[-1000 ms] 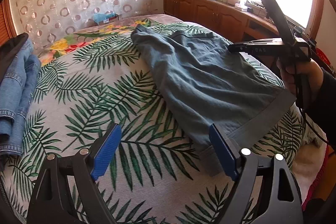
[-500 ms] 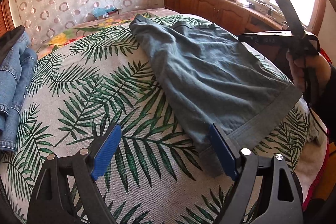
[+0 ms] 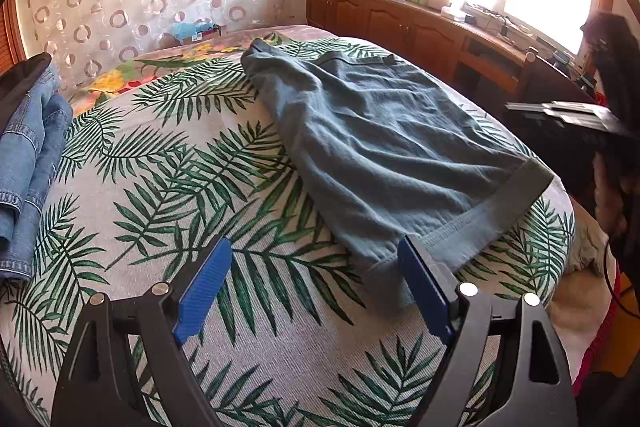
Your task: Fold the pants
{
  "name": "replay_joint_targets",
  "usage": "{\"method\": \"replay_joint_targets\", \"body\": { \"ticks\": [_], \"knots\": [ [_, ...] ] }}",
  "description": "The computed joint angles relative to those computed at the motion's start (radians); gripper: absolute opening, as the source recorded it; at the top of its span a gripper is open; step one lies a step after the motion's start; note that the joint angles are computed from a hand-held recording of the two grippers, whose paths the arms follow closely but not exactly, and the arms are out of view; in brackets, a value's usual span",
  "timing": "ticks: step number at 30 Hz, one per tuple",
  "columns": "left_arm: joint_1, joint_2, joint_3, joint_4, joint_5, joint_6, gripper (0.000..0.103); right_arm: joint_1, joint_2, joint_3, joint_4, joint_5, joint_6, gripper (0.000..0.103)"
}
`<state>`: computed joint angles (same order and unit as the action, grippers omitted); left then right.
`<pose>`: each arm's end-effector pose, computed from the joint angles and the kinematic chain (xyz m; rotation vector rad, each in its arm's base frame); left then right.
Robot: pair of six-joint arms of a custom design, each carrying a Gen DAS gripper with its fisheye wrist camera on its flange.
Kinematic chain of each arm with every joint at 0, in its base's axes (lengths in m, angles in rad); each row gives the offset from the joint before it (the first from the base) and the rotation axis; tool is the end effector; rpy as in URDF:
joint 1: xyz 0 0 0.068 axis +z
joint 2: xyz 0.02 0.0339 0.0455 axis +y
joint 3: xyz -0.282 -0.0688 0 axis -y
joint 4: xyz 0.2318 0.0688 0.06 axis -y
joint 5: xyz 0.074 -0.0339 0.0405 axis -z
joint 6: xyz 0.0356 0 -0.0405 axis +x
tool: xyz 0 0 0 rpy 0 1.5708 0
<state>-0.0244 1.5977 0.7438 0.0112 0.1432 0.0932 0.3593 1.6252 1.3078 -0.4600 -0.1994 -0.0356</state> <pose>0.2976 -0.0123 0.1785 0.2070 2.3979 -0.1409 0.3269 0.1303 0.3034 -0.5601 2.2954 0.3924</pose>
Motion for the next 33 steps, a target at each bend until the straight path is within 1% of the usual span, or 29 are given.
{"method": "replay_joint_targets", "body": {
  "ticks": [1,4,10,12,16,21,22,23,24,25,27,30,33],
  "knots": [
    [-0.003,-0.002,-0.002,0.001,-0.002,0.001,0.086,0.007,-0.028,-0.031,0.006,0.004,0.003,0.019],
    [-0.012,-0.007,-0.005,0.001,-0.001,-0.002,0.086,0.023,-0.084,-0.096,0.004,0.011,0.014,0.026],
    [-0.033,-0.012,-0.007,0.004,-0.008,-0.006,0.086,0.028,-0.137,-0.156,-0.018,0.034,0.034,0.027],
    [-0.038,-0.006,-0.005,0.004,-0.012,-0.005,0.086,0.024,-0.124,-0.13,-0.044,0.032,0.044,0.027],
    [-0.041,0.007,-0.003,0.005,-0.017,-0.009,0.086,0.043,-0.117,-0.117,-0.062,0.052,0.053,0.027],
    [-0.041,0.018,-0.003,0.008,-0.019,-0.011,0.086,0.038,-0.115,-0.111,-0.07,0.041,0.07,0.027],
    [-0.04,0.022,-0.001,0.009,-0.019,-0.011,0.086,0.037,-0.12,-0.118,-0.065,0.038,0.065,0.026],
    [-0.04,0.023,-0.002,0.01,-0.018,-0.012,0.086,0.039,-0.126,-0.125,-0.06,0.036,0.059,0.023],
    [-0.038,0.025,-0.003,0.01,-0.014,-0.013,0.086,0.039,-0.135,-0.135,-0.053,0.032,0.053,0.016],
    [-0.036,0.028,-0.001,0.011,-0.011,-0.014,0.086,0.039,-0.143,-0.139,-0.05,0.026,0.046,0.013],
    [-0.035,0.029,-0.003,0.013,-0.01,-0.014,0.086,0.038,-0.161,-0.152,-0.043,0.019,0.04,0.011],
    [-0.036,0.025,-0.009,0.016,-0.009,-0.014,0.086,0.05,-0.181,-0.171,-0.031,0.047,0.034,0.011],
    [-0.033,0.03,-0.006,0.015,-0.004,-0.012,0.086,0.048,-0.171,-0.182,-0.028,0.058,0.037,0.011]
  ]
}}
